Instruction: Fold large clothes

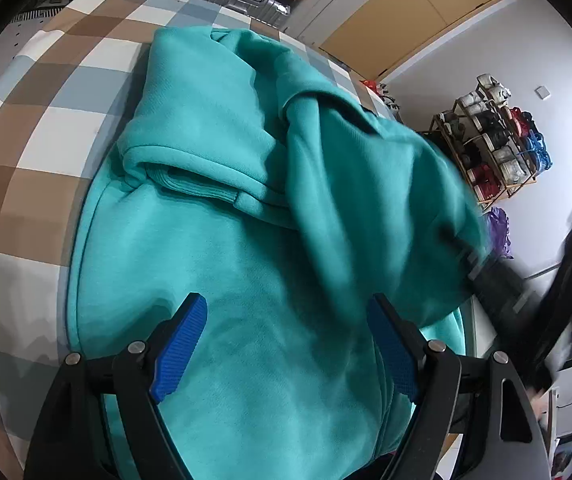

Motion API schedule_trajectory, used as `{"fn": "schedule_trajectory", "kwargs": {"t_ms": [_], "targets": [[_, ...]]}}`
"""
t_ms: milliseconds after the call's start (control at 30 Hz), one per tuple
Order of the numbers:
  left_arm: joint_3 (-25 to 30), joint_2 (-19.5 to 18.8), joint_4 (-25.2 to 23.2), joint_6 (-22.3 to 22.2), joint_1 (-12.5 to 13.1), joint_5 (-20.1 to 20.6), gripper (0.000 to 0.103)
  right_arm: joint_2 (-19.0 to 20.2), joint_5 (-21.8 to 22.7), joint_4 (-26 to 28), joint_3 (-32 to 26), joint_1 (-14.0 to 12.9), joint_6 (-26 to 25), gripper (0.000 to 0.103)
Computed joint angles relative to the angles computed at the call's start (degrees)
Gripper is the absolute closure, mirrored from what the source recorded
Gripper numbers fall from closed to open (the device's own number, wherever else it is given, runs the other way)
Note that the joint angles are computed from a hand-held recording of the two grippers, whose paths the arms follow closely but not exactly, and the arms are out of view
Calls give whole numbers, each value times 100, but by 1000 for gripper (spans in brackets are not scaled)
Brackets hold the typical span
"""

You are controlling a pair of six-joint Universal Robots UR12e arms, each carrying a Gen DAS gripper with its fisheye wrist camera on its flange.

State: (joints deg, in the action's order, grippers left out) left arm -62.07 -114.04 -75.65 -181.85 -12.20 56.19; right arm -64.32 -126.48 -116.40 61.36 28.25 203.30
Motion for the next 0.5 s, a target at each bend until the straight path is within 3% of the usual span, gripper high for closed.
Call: {"fn": "schedule_trajectory", "kwargs": {"t_ms": [100,133,200,300,433,500], "targets": [[15,-11,-27,28,-21,64,24,239,-935,-186,-515,44,-706,90],[16,-9,-34,36,-21,79,24,272,-1249,-611,-555,82,-974,90],[-9,4,6,9,-16,98,24,291,-1437,-1301,-451,146,-1129,90],[-81,44,141,-115,12,54,24,96,-1026,-1463,65,203,-816,90],[-212,110,314,-228,74,-115,24,-247,481,-1146,905,163,748,90],[-292,144,462,-282,104,-239,24,-268,620,-1168,1082,197,940,90]]}}
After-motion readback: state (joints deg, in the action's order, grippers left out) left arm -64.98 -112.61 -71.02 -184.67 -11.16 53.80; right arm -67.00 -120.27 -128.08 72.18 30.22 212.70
